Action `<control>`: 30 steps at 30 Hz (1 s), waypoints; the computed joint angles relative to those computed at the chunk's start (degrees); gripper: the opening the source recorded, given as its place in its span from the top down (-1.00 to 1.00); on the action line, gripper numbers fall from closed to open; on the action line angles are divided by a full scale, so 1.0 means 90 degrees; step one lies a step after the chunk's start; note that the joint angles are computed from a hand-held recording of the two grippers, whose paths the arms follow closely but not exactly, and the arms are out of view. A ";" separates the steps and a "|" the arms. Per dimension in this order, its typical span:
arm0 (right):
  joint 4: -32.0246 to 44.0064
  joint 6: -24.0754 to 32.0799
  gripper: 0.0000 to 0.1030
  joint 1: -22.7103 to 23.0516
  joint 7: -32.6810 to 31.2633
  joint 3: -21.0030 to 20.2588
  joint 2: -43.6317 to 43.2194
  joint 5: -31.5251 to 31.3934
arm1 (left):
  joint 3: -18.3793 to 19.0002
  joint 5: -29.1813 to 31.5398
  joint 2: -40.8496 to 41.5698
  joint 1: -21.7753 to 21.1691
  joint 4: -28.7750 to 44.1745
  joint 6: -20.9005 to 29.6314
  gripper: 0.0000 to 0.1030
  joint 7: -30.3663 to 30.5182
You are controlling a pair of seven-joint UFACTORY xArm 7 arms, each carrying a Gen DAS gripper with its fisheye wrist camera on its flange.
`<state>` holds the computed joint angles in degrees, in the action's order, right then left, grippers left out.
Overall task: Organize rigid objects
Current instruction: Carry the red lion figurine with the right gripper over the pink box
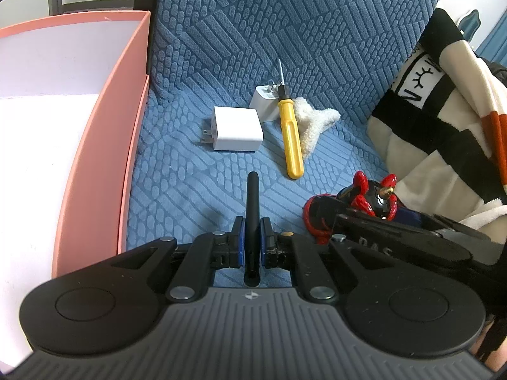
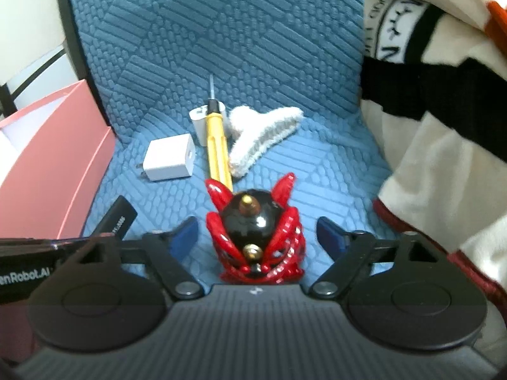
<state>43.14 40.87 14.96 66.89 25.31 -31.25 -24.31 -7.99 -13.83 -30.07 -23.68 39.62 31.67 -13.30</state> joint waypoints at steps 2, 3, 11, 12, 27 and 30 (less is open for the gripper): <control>0.0026 0.0011 -0.25 0.0002 0.0007 0.0002 0.0045 0.0012 | 0.0010 0.0005 0.0028 -0.0010 0.0005 -0.0030 0.78 0.0034; 0.0030 0.0019 -0.24 0.0021 0.0000 -0.0008 0.0048 0.0031 | 0.0023 -0.0012 0.0031 -0.0027 -0.0007 -0.0074 0.78 0.0064; -0.0093 0.0446 -0.24 0.0325 -0.0090 -0.0021 -0.0396 0.0396 | 0.0036 -0.0029 -0.0318 -0.0034 -0.0165 -0.0088 0.78 -0.0009; -0.0111 0.0495 -0.24 0.0370 -0.0122 -0.0043 -0.0474 0.0476 | 0.0042 -0.0037 -0.0395 -0.0038 -0.0177 -0.0044 0.78 -0.0031; 0.0738 0.0853 -0.24 0.0465 -0.0658 0.0232 -0.0856 0.1098 | 0.0445 -0.0115 -0.1636 0.0197 0.0190 0.1284 0.78 0.0111; 0.1271 0.0898 -0.24 0.0314 -0.0650 0.0407 -0.0559 0.1023 | 0.0647 -0.0173 -0.1762 0.0340 0.0430 0.1620 0.78 0.0267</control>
